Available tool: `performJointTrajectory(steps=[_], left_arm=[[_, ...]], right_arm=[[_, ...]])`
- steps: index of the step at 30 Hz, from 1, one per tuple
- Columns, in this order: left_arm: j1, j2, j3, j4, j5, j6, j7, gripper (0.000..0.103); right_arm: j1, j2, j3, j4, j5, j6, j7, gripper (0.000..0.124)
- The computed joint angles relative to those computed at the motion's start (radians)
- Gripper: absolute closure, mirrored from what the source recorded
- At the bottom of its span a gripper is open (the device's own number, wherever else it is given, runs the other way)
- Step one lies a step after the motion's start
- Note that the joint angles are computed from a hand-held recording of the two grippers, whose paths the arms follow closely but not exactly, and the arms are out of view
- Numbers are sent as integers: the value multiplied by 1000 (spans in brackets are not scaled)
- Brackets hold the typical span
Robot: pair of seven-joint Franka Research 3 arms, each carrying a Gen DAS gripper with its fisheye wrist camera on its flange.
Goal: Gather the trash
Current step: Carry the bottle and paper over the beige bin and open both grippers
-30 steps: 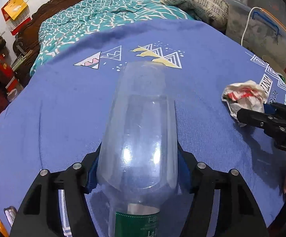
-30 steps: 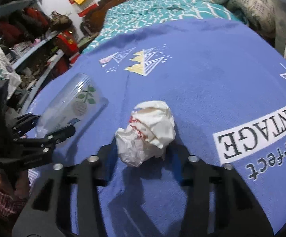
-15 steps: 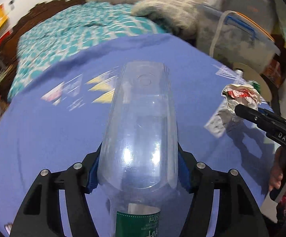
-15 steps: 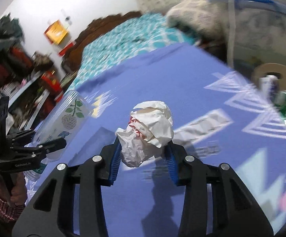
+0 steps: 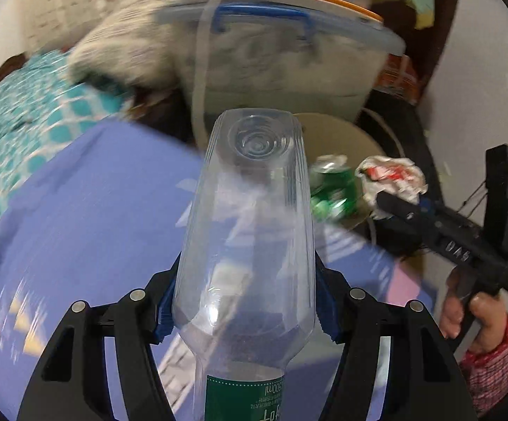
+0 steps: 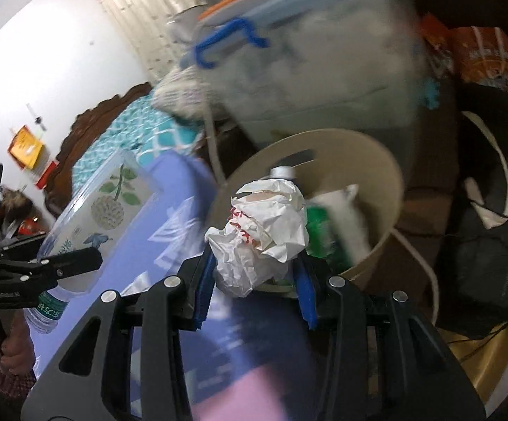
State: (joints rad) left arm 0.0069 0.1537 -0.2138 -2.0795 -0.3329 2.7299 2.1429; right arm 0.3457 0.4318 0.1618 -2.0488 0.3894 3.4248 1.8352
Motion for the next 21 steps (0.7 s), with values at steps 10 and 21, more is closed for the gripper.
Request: performJointTrajectory(steps=[10,21], left_arm=[[-108,346,-4,444,256,-169,-262,23],[41,205,-120,262,96,-81,-123,23]], right_arm=[[185,138,-301,225,37,-183,-12,42],[266,64,-305,103,127,-6,-14,42]])
